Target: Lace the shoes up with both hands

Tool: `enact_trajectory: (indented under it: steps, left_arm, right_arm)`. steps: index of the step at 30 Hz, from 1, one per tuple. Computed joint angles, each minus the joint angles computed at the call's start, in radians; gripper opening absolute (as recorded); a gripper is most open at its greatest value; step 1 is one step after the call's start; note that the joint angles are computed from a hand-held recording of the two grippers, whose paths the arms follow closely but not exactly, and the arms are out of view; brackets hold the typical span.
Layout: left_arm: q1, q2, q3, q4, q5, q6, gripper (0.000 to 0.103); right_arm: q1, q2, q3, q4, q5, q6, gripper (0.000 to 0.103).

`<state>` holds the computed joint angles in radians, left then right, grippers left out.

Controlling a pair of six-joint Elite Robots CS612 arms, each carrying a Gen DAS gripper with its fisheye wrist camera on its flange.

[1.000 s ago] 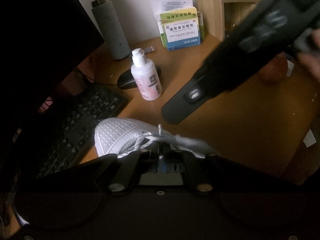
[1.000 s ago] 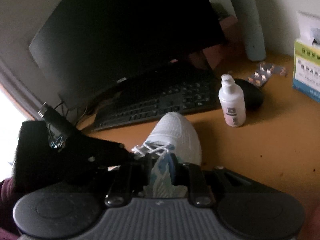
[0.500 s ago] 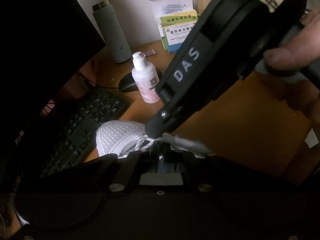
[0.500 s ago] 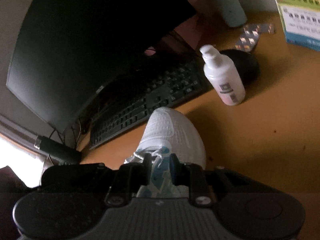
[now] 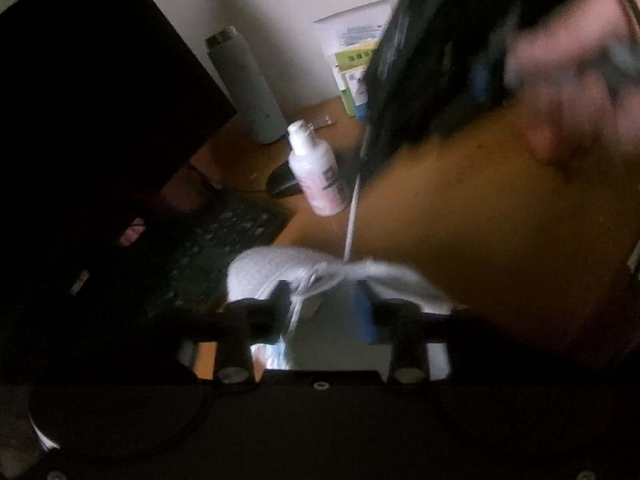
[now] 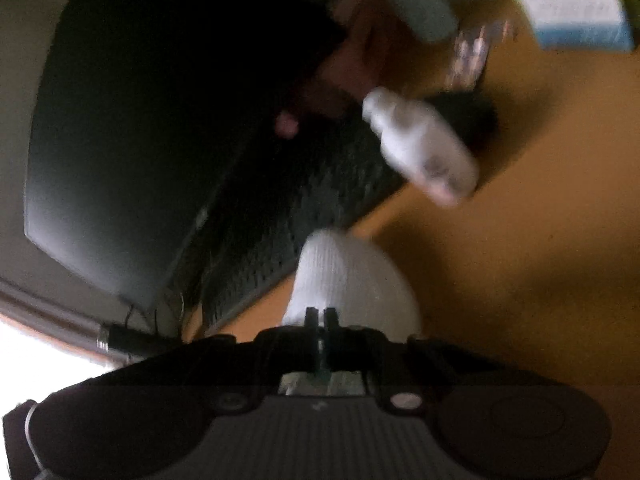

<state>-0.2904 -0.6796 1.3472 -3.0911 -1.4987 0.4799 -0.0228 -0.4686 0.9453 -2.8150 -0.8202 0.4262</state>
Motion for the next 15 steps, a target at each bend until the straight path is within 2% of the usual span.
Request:
enact_trajectory:
  steps: [6,8,15]
  left_arm:
    - [0.0,-0.012,0.027,-0.017,0.03,-0.024,0.038]
    - [0.001,-0.014,0.029,-0.012,0.028,-0.028,0.038]
    - [0.005,-0.009,0.014,0.041,0.048,-0.069,0.04]
  right_arm:
    - [-0.046,-0.108,0.126,-0.256,-0.277,-0.064,0.002]
    - [-0.063,-0.14,0.166,-0.306,-0.351,-0.084,0.003]
    - [-0.092,-0.204,0.27,-0.394,-0.518,-0.071,0.002]
